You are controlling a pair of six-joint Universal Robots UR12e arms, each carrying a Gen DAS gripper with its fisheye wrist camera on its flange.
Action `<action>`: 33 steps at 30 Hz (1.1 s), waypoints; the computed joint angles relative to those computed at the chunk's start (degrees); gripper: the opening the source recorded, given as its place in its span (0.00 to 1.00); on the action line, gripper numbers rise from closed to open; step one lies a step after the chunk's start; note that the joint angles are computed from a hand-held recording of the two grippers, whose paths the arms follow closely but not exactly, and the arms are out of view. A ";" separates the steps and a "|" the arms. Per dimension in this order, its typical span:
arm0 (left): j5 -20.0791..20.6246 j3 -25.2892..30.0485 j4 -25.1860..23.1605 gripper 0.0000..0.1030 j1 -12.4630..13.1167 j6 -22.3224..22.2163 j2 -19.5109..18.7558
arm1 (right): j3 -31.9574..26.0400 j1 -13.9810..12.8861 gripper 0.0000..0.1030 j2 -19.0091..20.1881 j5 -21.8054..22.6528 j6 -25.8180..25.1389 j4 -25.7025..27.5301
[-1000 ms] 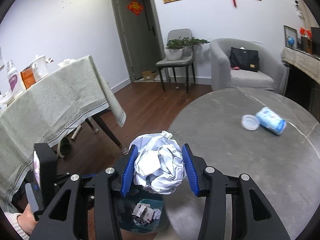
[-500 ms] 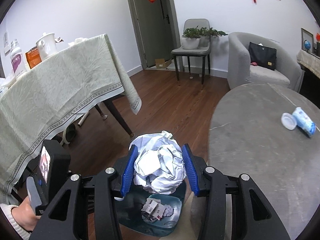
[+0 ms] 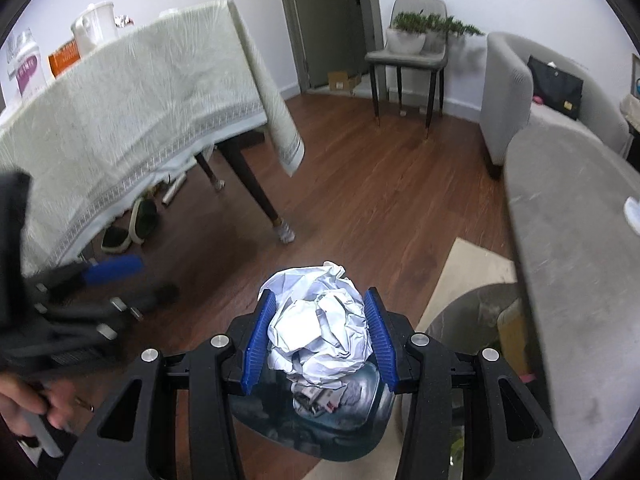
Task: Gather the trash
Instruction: 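Carry the lid and crumpled paper over the teal bin and open both grippers, then return both grippers to the table toward the tissue pack and lid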
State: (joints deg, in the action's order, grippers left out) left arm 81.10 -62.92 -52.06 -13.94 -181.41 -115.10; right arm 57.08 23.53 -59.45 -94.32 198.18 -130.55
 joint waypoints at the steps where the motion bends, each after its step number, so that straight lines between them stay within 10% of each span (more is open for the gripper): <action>1: -0.15 0.07 0.23 0.70 0.08 -0.37 0.06 | -0.30 -0.01 0.45 0.31 0.55 0.02 0.89; 20: -4.64 -1.15 10.78 0.49 0.41 -3.47 1.96 | -1.52 0.06 0.61 2.67 3.91 -2.38 12.36; 33: -4.82 0.52 15.51 0.50 -1.09 -2.41 1.68 | -0.50 0.16 0.62 -0.26 3.65 -4.57 4.36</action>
